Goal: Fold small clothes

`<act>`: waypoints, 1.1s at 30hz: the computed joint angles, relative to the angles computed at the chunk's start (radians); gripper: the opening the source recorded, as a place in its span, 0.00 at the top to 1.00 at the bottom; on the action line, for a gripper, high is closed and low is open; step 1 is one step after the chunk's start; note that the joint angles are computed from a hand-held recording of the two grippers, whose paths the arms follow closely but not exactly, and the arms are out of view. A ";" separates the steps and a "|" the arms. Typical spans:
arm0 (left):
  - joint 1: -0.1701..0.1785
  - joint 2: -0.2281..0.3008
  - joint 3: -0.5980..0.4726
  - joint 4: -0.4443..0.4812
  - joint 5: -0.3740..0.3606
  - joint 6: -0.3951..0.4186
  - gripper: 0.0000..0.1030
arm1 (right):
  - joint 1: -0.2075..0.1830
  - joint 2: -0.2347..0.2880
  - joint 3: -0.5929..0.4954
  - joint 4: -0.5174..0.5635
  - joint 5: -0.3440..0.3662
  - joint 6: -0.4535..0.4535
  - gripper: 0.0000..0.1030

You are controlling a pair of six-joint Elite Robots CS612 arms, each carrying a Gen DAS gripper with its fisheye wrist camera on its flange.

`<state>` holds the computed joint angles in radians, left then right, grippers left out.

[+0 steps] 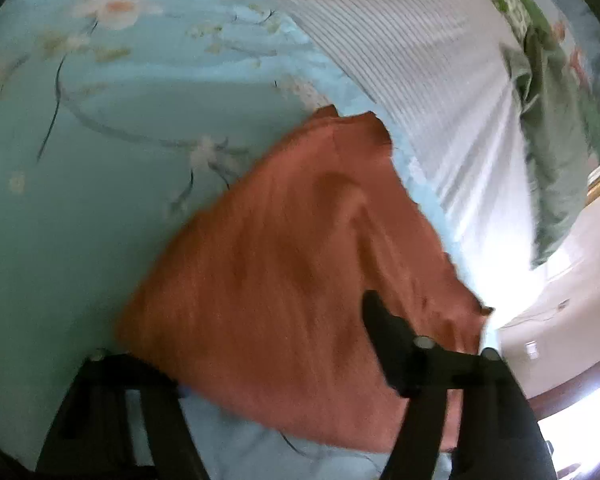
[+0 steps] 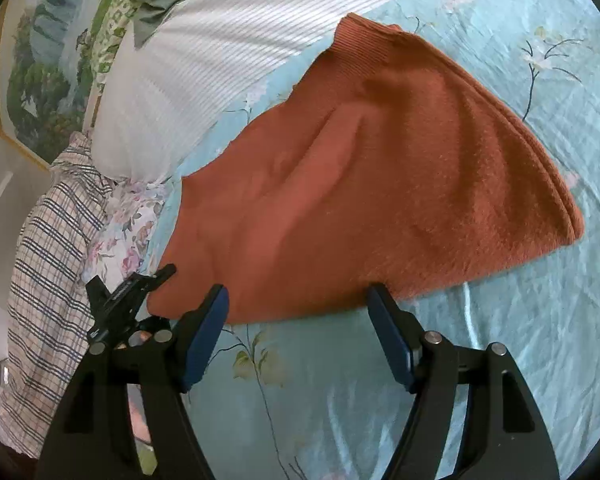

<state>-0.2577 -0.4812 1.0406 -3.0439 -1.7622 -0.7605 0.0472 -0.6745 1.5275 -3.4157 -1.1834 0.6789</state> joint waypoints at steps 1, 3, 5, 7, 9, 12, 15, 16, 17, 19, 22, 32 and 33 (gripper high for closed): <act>0.000 0.002 -0.008 0.015 0.010 0.008 0.57 | -0.004 0.000 -0.002 0.004 0.008 -0.002 0.29; 0.008 0.012 -0.027 0.021 -0.027 0.006 0.77 | -0.014 -0.003 -0.008 0.021 0.026 -0.013 0.29; 0.003 0.002 -0.022 0.018 -0.008 0.025 0.85 | -0.025 -0.003 -0.011 0.017 0.050 -0.005 0.29; -0.010 -0.018 -0.007 0.006 0.028 0.079 0.86 | -0.038 -0.006 -0.011 0.010 0.071 0.010 0.29; -0.026 -0.036 -0.001 -0.021 0.037 0.141 0.87 | -0.052 -0.010 -0.012 0.014 0.089 0.014 0.29; -0.054 -0.056 -0.003 -0.033 0.030 0.247 0.88 | -0.071 -0.015 -0.019 0.030 0.116 0.014 0.29; -0.091 -0.066 -0.012 -0.022 -0.006 0.378 0.90 | -0.088 -0.011 -0.039 0.053 0.165 0.009 0.29; -0.104 -0.070 -0.011 -0.013 -0.002 0.420 0.90 | -0.093 -0.006 -0.049 0.053 0.184 0.013 0.29; -0.120 -0.072 -0.009 -0.004 0.007 0.471 0.90 | -0.097 -0.001 -0.059 0.055 0.196 0.016 0.29; -0.157 -0.073 -0.006 0.023 0.037 0.594 0.90 | -0.103 0.011 -0.084 0.072 0.217 0.023 0.29; -0.199 -0.055 -0.016 0.088 0.074 0.735 0.91 | -0.106 0.036 -0.137 0.121 0.249 0.027 0.29; -0.231 -0.042 -0.009 0.114 0.147 0.789 0.91 | -0.070 0.137 -0.417 0.430 0.278 -0.166 0.29; -0.227 -0.047 0.003 0.103 0.137 0.785 0.91 | -0.064 0.157 -0.461 0.468 0.279 -0.185 0.29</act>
